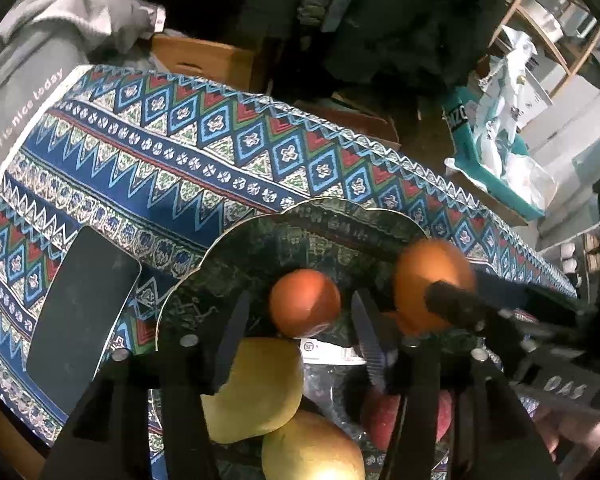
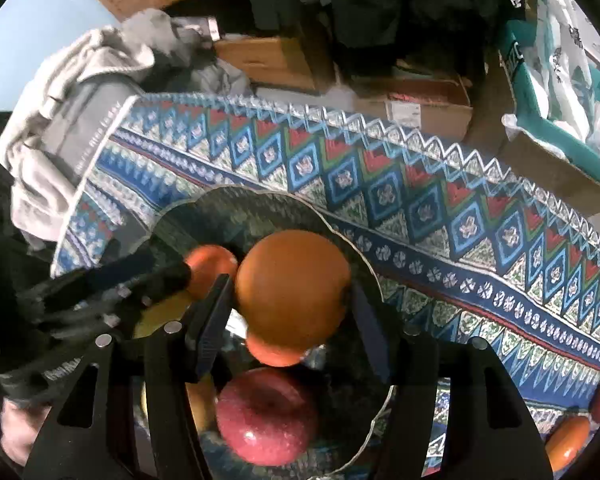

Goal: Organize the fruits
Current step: 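Lower both fruits into the bowl and open both tools, then grasp the red apple with the right tool while the left tool grasps an orange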

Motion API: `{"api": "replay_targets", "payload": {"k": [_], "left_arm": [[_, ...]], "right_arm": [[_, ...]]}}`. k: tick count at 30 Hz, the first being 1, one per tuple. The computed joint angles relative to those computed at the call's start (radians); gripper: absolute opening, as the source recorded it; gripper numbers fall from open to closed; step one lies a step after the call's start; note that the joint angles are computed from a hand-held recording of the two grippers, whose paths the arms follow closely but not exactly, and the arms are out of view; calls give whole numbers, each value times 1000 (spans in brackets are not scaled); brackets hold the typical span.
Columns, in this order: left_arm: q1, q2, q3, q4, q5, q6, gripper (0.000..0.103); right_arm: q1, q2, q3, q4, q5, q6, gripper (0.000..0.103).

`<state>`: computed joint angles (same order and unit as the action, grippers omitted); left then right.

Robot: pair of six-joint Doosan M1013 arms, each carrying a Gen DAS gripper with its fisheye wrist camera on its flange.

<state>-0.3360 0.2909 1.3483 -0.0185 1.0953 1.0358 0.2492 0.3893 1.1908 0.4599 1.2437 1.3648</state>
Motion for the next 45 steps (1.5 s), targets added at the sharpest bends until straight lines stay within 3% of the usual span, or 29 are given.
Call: {"api": "replay_targets", "payload": {"k": [10,13,20,30,45], "left_arm": [[-21,-9,-16,14,24,-2,60],[-34,-16,-21,27,20,2,67],[-65,-29,-39,31,12,37,67],[-118,-28,-82,38,20,85,68],[-230,6,-170,59,70,196,77]], "right_arm": [[-8,-34,-8,17,-28,-20,62],[-11,-52,-2,-8,-42,-25,62],[-24,-102,36,-93,-63,-56,63],[-82,-176,114,-173,-69,-82,65],[-202,-274,220,-147,-95,-115,73]]}}
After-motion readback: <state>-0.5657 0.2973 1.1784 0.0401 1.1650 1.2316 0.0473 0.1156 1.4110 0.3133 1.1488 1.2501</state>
